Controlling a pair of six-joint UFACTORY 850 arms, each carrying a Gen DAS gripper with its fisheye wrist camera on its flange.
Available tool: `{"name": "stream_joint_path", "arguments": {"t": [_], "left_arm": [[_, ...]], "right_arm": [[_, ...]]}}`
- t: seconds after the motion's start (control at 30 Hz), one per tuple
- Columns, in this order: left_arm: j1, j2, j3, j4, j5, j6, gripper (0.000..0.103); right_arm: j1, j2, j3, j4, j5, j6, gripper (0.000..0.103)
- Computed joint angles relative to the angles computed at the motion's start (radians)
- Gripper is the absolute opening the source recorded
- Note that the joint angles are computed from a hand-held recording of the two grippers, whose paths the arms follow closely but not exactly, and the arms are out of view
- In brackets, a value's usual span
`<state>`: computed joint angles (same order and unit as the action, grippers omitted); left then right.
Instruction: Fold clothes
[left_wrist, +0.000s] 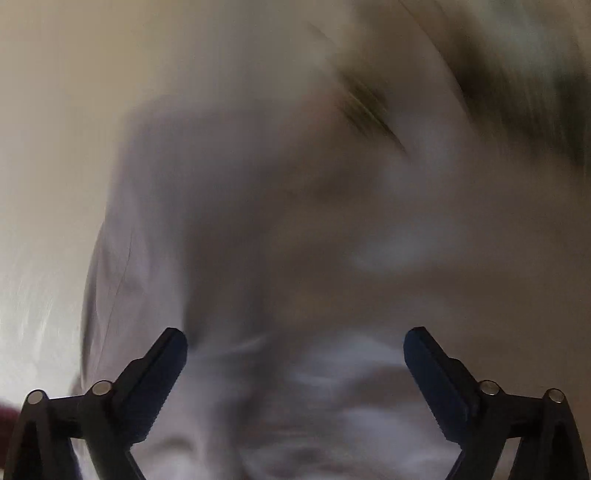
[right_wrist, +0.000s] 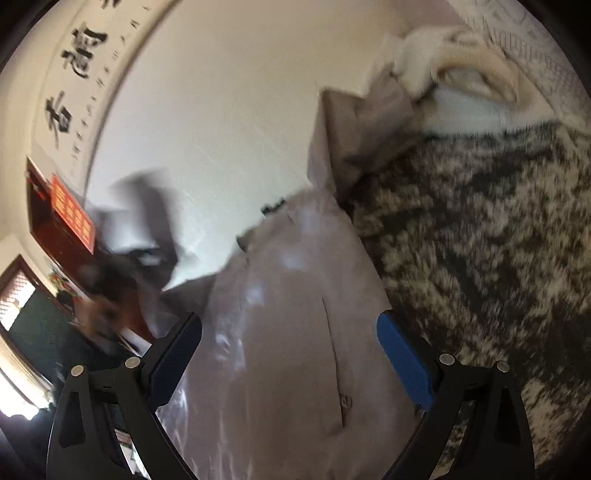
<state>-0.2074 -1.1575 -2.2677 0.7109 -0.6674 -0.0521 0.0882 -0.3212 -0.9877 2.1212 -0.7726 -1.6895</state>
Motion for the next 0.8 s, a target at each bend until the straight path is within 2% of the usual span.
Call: {"name": "stream_joint_path", "arguments": {"t": [0.07, 0.17, 0.27, 0.33, 0.37, 0.43, 0.53, 0.6, 0.63, 0.7, 0.8], "left_arm": [[-0.021, -0.086, -0.083, 0.000, -0.079, -0.018, 0.091], [0.001, -0.083, -0.115, -0.130, -0.086, -0.085, 0.091], [0.062, 0.033, 0.009, -0.393, 0.015, -0.038, 0.091], [0.097, 0.104, 0.100, -0.420, 0.078, -0.077, 0.091], [0.122, 0.141, 0.156, -0.473, 0.115, -0.057, 0.091], [0.196, 0.175, 0.213, -0.673, 0.161, 0.073, 0.091], [0.297, 0.195, 0.242, -0.986, 0.116, 0.234, 0.091], [0.347, 0.189, 0.250, -1.172, 0.006, 0.372, 0.091], [0.362, 0.179, 0.243, -1.219, -0.034, 0.428, 0.091], [0.380, 0.120, 0.170, -1.227, -0.077, 0.420, 0.091], [0.401, -0.048, -0.077, -1.158, -0.152, 0.198, 0.091]], "right_arm": [[-0.023, 0.011, 0.019, 0.022, -0.050, 0.002, 0.098], [-0.052, 0.010, 0.031, 0.028, -0.104, 0.037, 0.098], [-0.074, -0.004, 0.025, 0.024, -0.141, 0.095, 0.098], [-0.080, -0.008, 0.021, 0.024, -0.152, 0.118, 0.098], [-0.082, -0.008, 0.022, 0.025, -0.164, 0.120, 0.098], [-0.081, -0.004, 0.025, 0.027, -0.172, 0.117, 0.098], [-0.074, -0.001, 0.025, 0.017, -0.175, 0.115, 0.098], [-0.070, -0.004, 0.021, 0.003, -0.173, 0.118, 0.098], [-0.067, -0.007, 0.019, -0.004, -0.174, 0.121, 0.098], [-0.063, -0.016, 0.013, -0.016, -0.179, 0.135, 0.098], [-0.055, -0.030, 0.001, -0.041, -0.181, 0.151, 0.098]]}}
